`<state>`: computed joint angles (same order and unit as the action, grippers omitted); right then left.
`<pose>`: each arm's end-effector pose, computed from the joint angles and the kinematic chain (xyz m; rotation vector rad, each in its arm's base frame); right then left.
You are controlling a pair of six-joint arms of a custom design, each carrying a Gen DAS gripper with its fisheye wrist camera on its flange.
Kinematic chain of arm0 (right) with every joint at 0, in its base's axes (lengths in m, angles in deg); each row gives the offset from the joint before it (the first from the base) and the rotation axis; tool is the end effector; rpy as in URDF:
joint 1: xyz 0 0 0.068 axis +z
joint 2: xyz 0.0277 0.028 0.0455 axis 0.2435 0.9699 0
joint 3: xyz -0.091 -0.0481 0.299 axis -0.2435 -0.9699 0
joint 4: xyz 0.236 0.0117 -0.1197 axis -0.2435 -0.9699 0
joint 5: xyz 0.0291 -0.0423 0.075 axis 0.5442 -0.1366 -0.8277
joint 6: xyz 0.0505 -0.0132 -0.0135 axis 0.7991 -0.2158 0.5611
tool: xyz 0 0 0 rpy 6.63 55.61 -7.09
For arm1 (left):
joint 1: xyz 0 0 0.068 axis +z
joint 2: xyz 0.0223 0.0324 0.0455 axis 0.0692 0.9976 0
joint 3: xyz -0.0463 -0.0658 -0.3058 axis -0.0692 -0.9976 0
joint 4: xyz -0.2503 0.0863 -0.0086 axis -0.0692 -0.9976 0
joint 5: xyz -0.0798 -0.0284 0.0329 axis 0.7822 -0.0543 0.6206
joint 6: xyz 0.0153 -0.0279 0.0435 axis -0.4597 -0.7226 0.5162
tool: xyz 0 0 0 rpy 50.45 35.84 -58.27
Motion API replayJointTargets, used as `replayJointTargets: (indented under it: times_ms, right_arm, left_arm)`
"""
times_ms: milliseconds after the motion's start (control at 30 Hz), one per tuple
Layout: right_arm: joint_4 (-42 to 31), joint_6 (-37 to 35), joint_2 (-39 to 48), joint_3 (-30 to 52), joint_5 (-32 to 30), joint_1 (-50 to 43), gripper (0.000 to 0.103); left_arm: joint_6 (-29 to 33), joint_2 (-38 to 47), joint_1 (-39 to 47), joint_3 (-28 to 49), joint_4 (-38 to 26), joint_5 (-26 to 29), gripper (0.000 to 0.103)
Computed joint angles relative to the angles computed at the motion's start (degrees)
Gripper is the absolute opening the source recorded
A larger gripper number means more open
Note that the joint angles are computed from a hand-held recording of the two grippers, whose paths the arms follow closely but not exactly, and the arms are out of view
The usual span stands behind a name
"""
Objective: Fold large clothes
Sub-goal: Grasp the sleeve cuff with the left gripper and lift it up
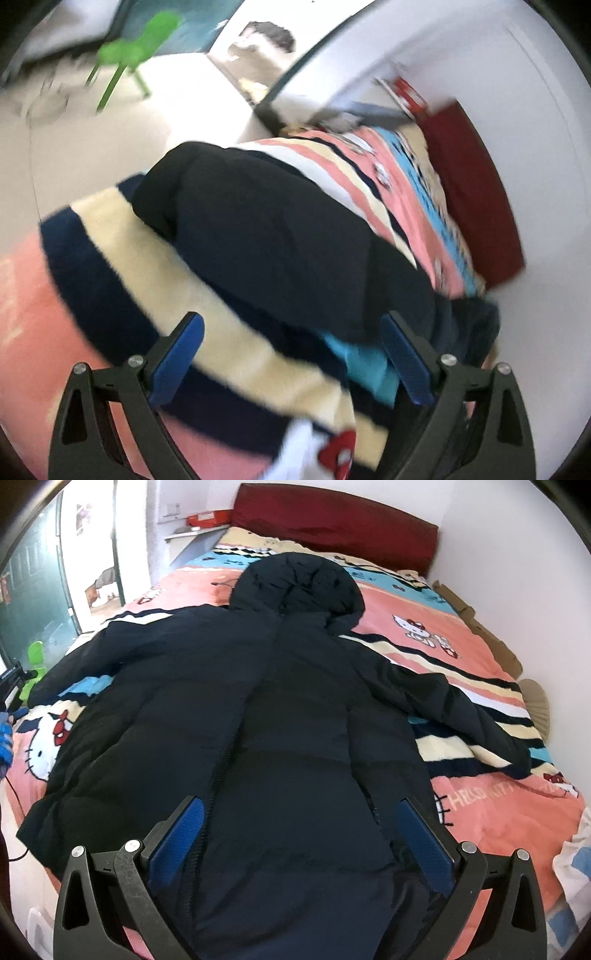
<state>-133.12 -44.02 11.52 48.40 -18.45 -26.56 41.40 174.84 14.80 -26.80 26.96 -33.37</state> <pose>0.2406 -0.1924 0.3663 -0.0859 2.5751 -0.1102 0.3451 0.0563 0.2572 -1.0817 2.1803 -0.6243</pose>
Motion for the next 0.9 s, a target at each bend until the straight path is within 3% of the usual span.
replayJointTargets:
  times_ms: [133, 300, 367, 433, 500, 633, 900]
  right_arm:
    - [0.2, 1.1, 0.9, 0.9, 1.0, 0.8, 0.102]
    - [0.9, 2.0, 1.6, 2.2, 0.7, 1.1, 0.102]
    - [1.0, 2.2, 1.9, 2.8, 0.0, 0.8, 0.102]
    - [0.7, 2.2, 2.3, 3.3, -1.1, 0.2, 0.102]
    - [0.8, 1.6, 2.4, 3.6, -1.7, -0.6, 0.102]
    - [0.4, 0.9, 3.2, 4.9, -3.3, -2.6, 0.102]
    - [-1.2, 0.8, 3.9, 7.7, -7.4, -5.9, 0.102]
  left_arm:
    - [-5.5, 5.7, 2.5, 0.9, 3.7, 2.2, 0.095]
    - [-12.5, 8.6, 3.4, 1.9, 5.9, 1.1, 0.093]
    - [-14.6, 9.7, 4.0, 2.9, 5.7, 0.4, 0.079]
    - [-15.8, 10.6, 4.8, 3.1, 5.6, 0.7, 0.037]
    - [-17.5, 11.1, 6.0, 1.8, 7.9, 3.6, 0.019]
    - [-17.2, 8.5, 6.7, -1.6, 12.0, 5.9, 0.008]
    - [-10.5, 1.5, 4.2, 2.0, 6.4, 3.6, 0.005]
